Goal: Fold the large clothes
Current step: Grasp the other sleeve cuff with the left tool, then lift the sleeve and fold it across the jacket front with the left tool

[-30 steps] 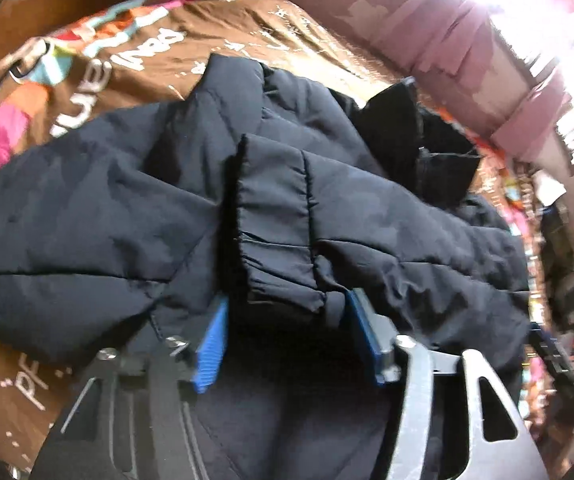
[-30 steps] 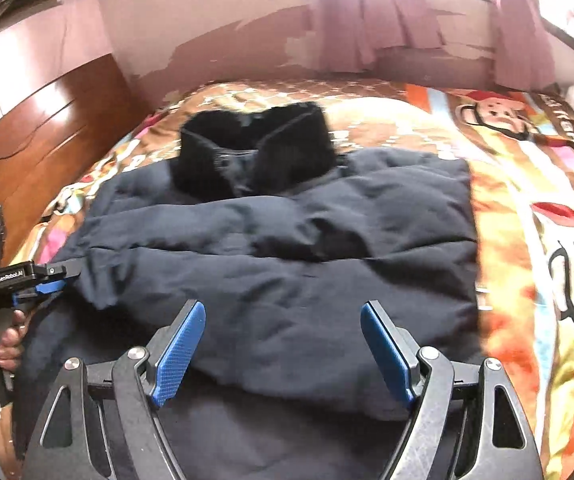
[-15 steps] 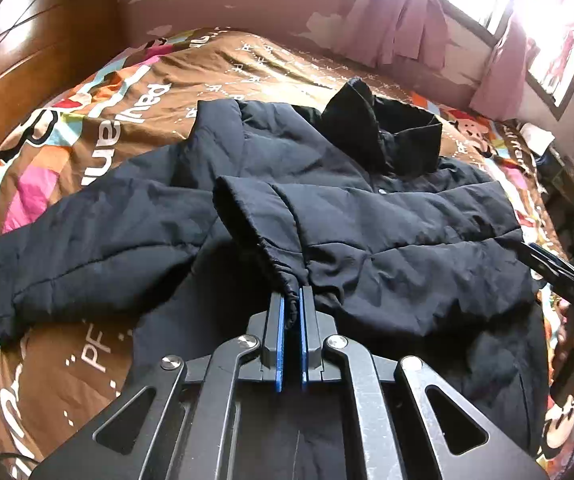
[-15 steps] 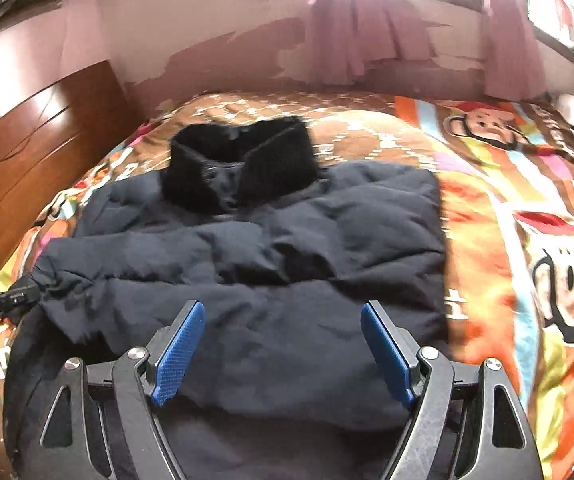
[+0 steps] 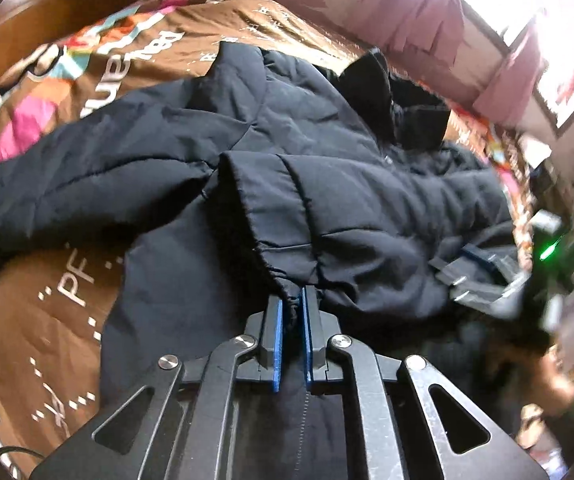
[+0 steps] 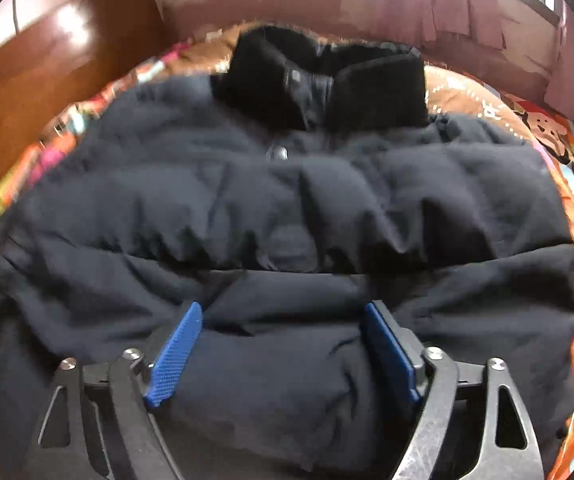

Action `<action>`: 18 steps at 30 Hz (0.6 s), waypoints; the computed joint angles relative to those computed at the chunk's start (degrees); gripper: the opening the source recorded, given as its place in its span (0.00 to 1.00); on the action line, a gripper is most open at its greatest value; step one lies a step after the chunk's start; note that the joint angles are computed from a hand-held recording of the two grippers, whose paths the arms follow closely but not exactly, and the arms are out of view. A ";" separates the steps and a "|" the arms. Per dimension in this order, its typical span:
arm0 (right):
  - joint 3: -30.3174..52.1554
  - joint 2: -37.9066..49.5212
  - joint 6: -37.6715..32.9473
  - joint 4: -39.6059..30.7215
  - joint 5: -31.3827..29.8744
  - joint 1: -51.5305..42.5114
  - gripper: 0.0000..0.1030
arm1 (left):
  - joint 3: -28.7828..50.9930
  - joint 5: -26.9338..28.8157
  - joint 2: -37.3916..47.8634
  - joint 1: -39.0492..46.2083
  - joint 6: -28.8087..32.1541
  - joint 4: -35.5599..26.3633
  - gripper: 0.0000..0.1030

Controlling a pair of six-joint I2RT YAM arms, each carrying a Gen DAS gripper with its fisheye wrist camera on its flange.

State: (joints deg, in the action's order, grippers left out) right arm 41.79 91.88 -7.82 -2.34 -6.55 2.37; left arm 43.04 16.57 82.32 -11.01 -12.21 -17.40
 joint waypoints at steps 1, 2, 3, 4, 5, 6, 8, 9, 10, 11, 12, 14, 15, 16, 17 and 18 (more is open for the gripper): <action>-1.02 1.08 -0.48 2.63 1.35 0.91 0.88 | -0.21 1.08 -0.50 0.72 -0.10 -0.14 0.12; -1.85 1.88 -0.77 4.74 3.10 1.91 0.89 | -0.37 1.36 -1.32 1.24 -0.27 -0.58 0.14; -2.21 2.70 -0.85 6.18 4.93 2.94 0.90 | -0.44 1.54 -2.36 1.79 -0.47 -1.14 0.20; -2.15 3.40 -0.93 6.85 6.26 3.68 0.91 | -0.93 2.19 -3.85 2.82 -0.66 -1.49 0.29; -1.96 3.92 -0.97 7.10 6.76 3.92 0.91 | -1.60 3.20 -5.68 4.28 -1.02 -1.77 0.34; -1.69 4.31 -0.98 7.12 6.99 4.02 0.92 | -2.08 4.11 -7.20 5.69 -1.42 -2.05 0.48; -2.15 3.94 -0.69 7.80 6.65 3.95 0.93 | -4.16 7.46 -11.28 11.30 -2.40 -1.72 0.62; -2.91 3.07 -0.44 8.57 6.25 3.76 0.93 | -5.33 9.47 -13.09 14.46 -2.67 -1.13 0.68; -3.49 2.24 -0.17 9.23 5.66 3.48 0.93 | -6.10 11.56 -14.15 18.42 -2.41 -1.00 0.71; -4.34 1.01 0.28 9.43 4.96 3.48 0.93 | -5.96 13.09 -13.97 22.46 -1.83 -1.86 0.71; -5.11 -0.51 1.13 9.22 3.52 3.02 0.93 | -5.54 14.52 -12.81 26.86 -0.68 -2.63 0.71; -5.52 -3.27 5.83 6.62 0.59 2.22 0.93 | -3.84 16.04 -8.79 34.44 1.50 -3.88 0.71; -5.64 -4.63 8.33 5.59 -1.18 1.95 0.93 | -2.52 15.69 -6.21 38.45 2.25 -5.00 0.71; -6.05 -6.01 10.01 5.56 -1.66 2.33 0.93 | -1.58 14.80 -4.49 41.65 2.32 -5.51 0.71; -6.50 -7.35 10.99 5.89 -1.58 3.15 0.93 | -1.17 14.13 -3.33 45.26 2.20 -5.24 0.71; -6.59 -8.61 11.47 6.27 -1.16 4.59 0.93 | -1.07 13.56 -2.32 48.74 2.10 -4.32 0.71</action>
State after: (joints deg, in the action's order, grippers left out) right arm 35.20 83.27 3.65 3.93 -7.71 6.96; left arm 41.96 30.13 80.00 37.73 -10.11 -21.72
